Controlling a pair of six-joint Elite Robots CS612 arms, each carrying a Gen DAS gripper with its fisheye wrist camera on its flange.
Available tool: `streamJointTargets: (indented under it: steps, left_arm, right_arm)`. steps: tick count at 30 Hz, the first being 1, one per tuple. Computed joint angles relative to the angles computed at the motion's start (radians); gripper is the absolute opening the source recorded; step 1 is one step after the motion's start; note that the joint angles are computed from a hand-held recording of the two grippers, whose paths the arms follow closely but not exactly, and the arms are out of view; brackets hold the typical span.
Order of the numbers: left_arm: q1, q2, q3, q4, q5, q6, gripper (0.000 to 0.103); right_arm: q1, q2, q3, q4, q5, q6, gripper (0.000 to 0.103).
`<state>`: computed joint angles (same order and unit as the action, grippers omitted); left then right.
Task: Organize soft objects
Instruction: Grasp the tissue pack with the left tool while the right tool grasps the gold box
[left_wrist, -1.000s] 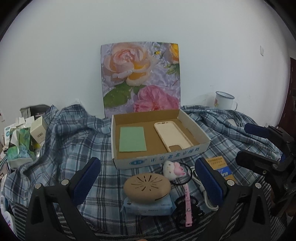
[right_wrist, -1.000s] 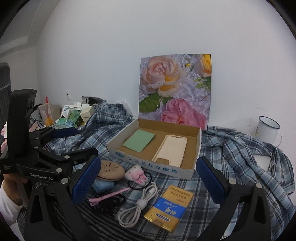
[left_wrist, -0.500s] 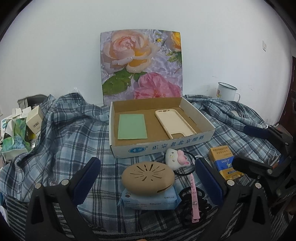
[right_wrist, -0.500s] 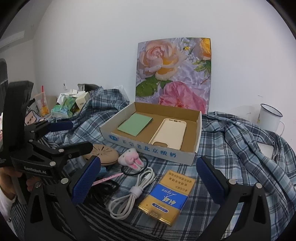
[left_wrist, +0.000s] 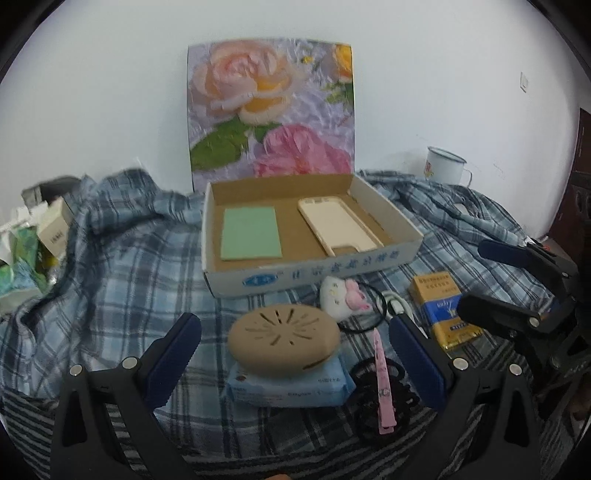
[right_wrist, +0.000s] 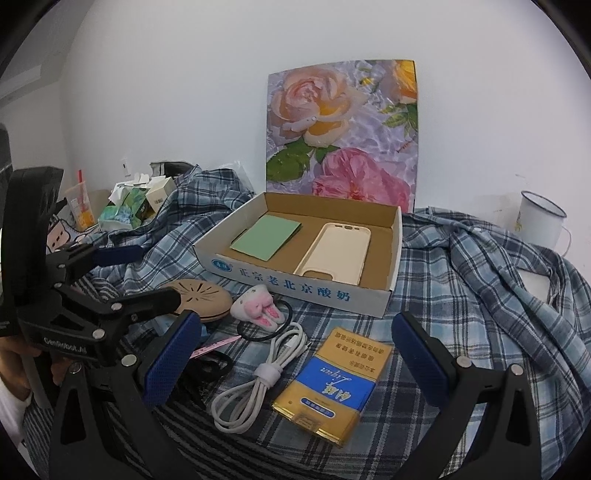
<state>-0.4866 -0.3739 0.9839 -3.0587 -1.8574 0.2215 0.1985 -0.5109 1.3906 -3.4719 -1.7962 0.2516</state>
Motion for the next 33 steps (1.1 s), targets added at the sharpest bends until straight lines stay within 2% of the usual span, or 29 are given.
streamJointTargets:
  steps: [4,10,15,17,22,23,25,30,33]
  left_arm:
    - [-0.003,0.002,-0.022,0.115,0.029,0.005,0.103]
    - [-0.007,-0.003,-0.014,0.162,0.067,0.048,0.103]
    - [-0.003,0.005,-0.031,0.194,0.049,0.039,0.102]
    - [-0.001,0.008,-0.041,0.220,0.045,0.032,0.095]
    - [-0.001,0.013,-0.056,0.266,0.045,0.048,0.091]
    - [-0.001,0.014,-0.057,0.275,0.045,0.052,0.086]
    - [-0.003,0.015,-0.065,0.307,0.049,0.065,0.083]
    - [-0.001,0.014,-0.057,0.282,0.038,0.066,0.075]
    - [0.001,0.012,-0.050,0.263,0.022,0.067,0.074]
  right_arm:
    - [-0.003,-0.002,0.002,0.018,0.009,0.012,0.103]
    - [-0.005,-0.003,0.000,0.041,0.022,0.018,0.103]
    - [-0.007,-0.005,0.002,0.052,0.034,0.027,0.103]
    - [-0.008,-0.004,0.000,0.059,0.035,0.027,0.103]
    - [-0.007,-0.003,-0.004,0.075,0.039,0.027,0.103]
    - [-0.008,-0.003,-0.004,0.076,0.041,0.026,0.103]
    - [-0.009,-0.002,-0.004,0.078,0.043,0.029,0.103]
    - [-0.009,-0.003,-0.004,0.081,0.044,0.035,0.103]
    - [-0.011,-0.004,-0.002,0.080,0.047,0.036,0.103]
